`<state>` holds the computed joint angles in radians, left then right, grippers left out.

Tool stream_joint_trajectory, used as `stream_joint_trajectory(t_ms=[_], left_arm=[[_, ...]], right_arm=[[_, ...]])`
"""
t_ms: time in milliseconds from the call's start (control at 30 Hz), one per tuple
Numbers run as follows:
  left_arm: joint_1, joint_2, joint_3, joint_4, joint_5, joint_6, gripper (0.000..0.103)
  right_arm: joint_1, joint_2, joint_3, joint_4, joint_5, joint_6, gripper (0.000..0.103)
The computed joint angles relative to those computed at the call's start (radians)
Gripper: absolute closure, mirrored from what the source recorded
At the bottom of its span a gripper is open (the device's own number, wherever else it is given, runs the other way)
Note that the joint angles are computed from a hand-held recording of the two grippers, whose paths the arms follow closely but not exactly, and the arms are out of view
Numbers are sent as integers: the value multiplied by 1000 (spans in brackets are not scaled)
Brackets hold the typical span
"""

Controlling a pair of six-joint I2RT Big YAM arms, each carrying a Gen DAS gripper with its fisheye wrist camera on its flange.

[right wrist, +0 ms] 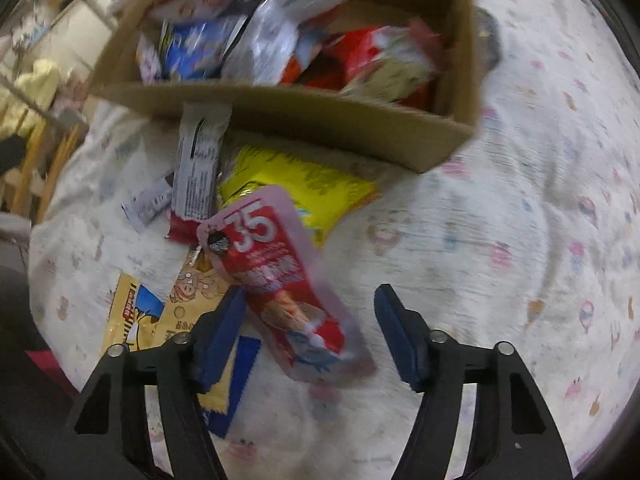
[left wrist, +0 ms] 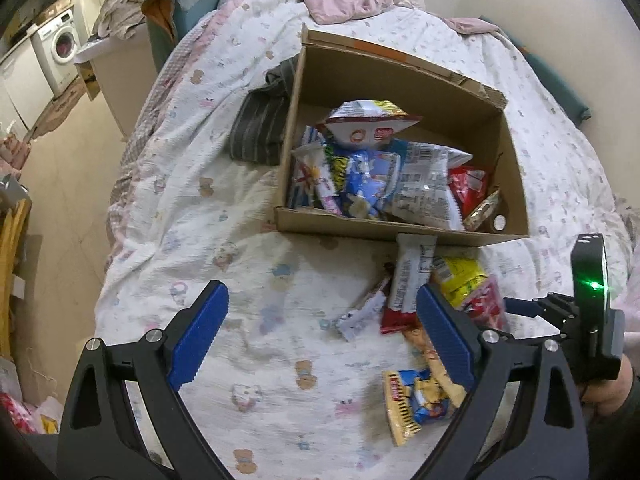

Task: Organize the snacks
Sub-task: 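Grasp the red printed snack packet with the right gripper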

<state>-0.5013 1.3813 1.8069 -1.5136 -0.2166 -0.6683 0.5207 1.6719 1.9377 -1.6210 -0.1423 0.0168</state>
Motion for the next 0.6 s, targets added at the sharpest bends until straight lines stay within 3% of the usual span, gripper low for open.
stream_joint_trajectory(t_ms=[367,433,500,600], left_arm=[[73,-71,-121,-7,18,-3,10],[79,-76,-129,-7,31,-12,10],[75,-74,-124,-6,35,-17,10],[58,-60,-103,-3,34,-10,10]], right_arm=[[7,1,17,-35,24,-13,67],[-19,-13,16,-44,5,-9,74],[-49,-36,1,-43,-39,-1,86],[-85,-82,-35,-25,-106,10,94]])
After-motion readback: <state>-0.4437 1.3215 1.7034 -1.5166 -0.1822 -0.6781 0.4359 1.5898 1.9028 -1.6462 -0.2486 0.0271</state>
